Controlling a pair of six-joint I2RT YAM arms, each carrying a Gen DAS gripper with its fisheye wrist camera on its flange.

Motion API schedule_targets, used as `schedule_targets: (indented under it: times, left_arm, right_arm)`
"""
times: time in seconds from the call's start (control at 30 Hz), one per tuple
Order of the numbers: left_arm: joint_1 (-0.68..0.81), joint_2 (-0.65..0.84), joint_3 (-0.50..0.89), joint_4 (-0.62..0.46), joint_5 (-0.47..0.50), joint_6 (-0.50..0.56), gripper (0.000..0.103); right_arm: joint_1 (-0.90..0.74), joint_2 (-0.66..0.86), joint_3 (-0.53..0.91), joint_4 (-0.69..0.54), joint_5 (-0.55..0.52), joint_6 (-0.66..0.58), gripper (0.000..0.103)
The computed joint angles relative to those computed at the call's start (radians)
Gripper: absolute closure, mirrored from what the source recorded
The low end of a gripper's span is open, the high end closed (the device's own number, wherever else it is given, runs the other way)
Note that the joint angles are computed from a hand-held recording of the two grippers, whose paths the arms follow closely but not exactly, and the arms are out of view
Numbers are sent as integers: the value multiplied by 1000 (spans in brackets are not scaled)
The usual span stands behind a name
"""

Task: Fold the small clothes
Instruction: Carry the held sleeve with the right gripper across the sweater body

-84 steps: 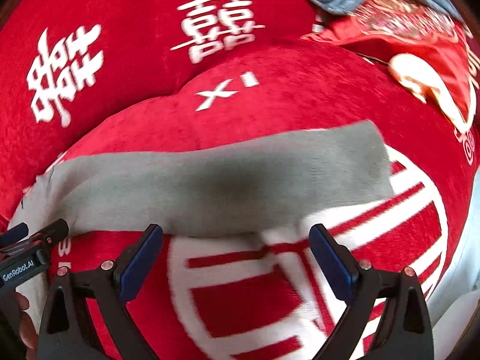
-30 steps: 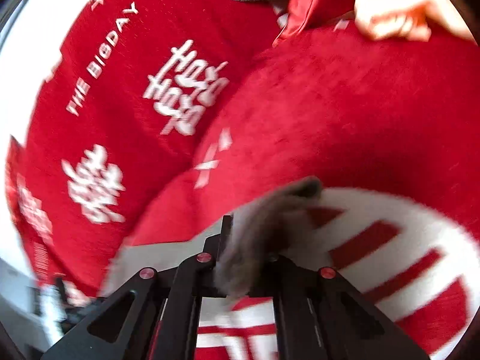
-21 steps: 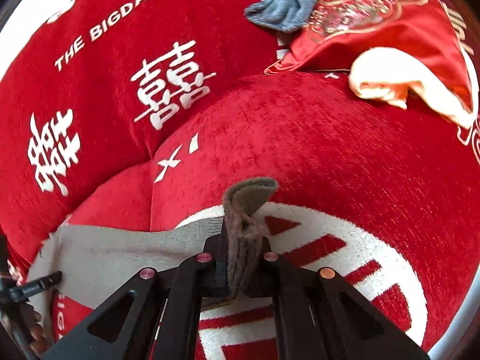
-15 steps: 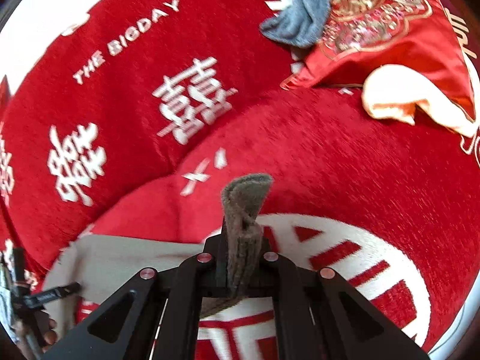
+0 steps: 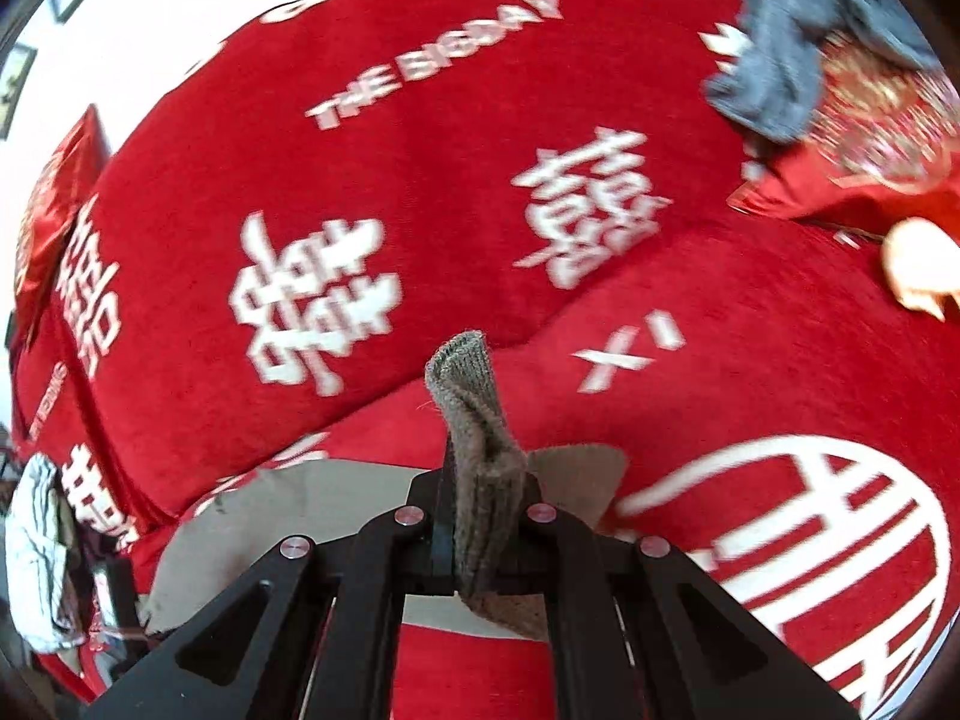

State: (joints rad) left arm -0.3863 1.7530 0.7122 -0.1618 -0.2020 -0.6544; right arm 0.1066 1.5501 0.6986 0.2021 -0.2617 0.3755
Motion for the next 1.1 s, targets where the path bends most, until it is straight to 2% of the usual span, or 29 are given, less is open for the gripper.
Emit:
schedule_targets:
  times: [0.13, 0.27, 0.5, 0.7, 0.9, 1.1]
  left_arm:
    - [93, -99, -130, 56, 31, 55, 0]
    - [223, -184, -242, 105, 86, 129, 0]
    - [498, -350, -377, 123, 206, 304, 0]
    - [807, -434, -433, 106, 351, 505, 0]
    - [1095, -407, -435, 97, 489, 680, 0]
    - [1276, -333, -407, 91, 585, 787, 0]
  right_arm:
    - [192, -5, 85, -53, 123, 61, 98]
    - [385, 64, 215, -108, 250, 105, 98]
    - [667, 343, 571, -246, 409, 144, 98]
    - [823, 593, 882, -376, 455, 147, 98]
    - [939, 857, 1242, -543, 444, 151, 98]
    - [1015, 1103, 1627, -732, 419, 136, 98]
